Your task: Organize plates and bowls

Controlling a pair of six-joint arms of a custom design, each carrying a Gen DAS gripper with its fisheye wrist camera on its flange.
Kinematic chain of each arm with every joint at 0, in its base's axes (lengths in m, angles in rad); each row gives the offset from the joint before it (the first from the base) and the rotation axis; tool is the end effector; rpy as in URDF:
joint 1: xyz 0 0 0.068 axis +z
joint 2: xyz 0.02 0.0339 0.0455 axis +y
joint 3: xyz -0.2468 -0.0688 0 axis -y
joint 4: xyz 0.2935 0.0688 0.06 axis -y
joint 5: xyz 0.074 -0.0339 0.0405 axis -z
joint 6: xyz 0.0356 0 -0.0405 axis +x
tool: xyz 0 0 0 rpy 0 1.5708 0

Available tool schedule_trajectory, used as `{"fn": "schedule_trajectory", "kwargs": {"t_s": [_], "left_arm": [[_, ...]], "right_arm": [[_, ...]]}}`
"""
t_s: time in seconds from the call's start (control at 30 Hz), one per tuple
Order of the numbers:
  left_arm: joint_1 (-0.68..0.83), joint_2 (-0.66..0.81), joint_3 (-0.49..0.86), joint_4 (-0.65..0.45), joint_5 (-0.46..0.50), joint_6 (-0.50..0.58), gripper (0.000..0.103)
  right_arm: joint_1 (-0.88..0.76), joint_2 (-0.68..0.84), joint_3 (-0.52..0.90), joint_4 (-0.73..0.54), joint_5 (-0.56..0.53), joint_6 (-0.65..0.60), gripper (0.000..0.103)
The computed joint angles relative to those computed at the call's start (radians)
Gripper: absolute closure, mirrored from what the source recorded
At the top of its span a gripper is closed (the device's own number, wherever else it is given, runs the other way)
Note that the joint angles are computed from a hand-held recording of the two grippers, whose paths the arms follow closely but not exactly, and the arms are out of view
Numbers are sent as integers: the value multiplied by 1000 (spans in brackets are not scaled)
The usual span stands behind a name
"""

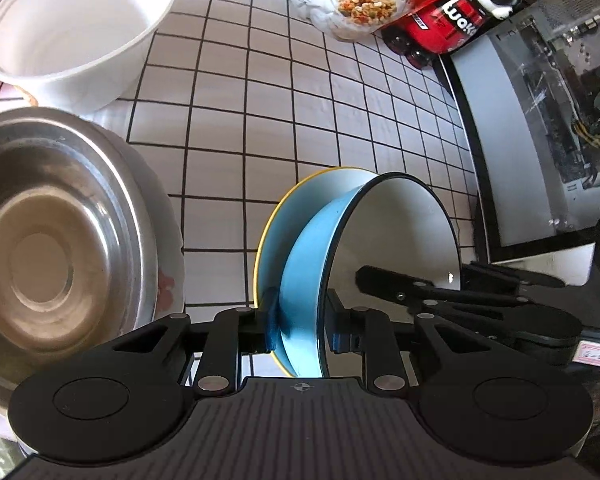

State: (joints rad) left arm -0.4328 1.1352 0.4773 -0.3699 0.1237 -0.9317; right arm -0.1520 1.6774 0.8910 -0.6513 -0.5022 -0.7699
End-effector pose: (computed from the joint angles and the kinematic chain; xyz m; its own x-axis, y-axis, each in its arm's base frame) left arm 0.2172 -0.1052 0.1117 -0.8441 -0.4874 -0.2234 -0.3410 0.8096 -0.4777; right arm 0.3090 -0.0300 0.0893 -0.7519 -0.5021 -0.4274 -0.6320 0.7335 0.2502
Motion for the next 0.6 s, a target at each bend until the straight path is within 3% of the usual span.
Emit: {"fn": "schedule_trajectory", "kwargs": {"t_s": [0.13, 0.6], "left_arm": [[-28, 29, 32, -21, -44, 10, 79], [-1, 23, 88, -121, -42, 51, 78]], "right_arm": [[-15, 8, 23, -30, -13, -18, 58], [-51, 27, 45, -66, -52, -25, 58]]}}
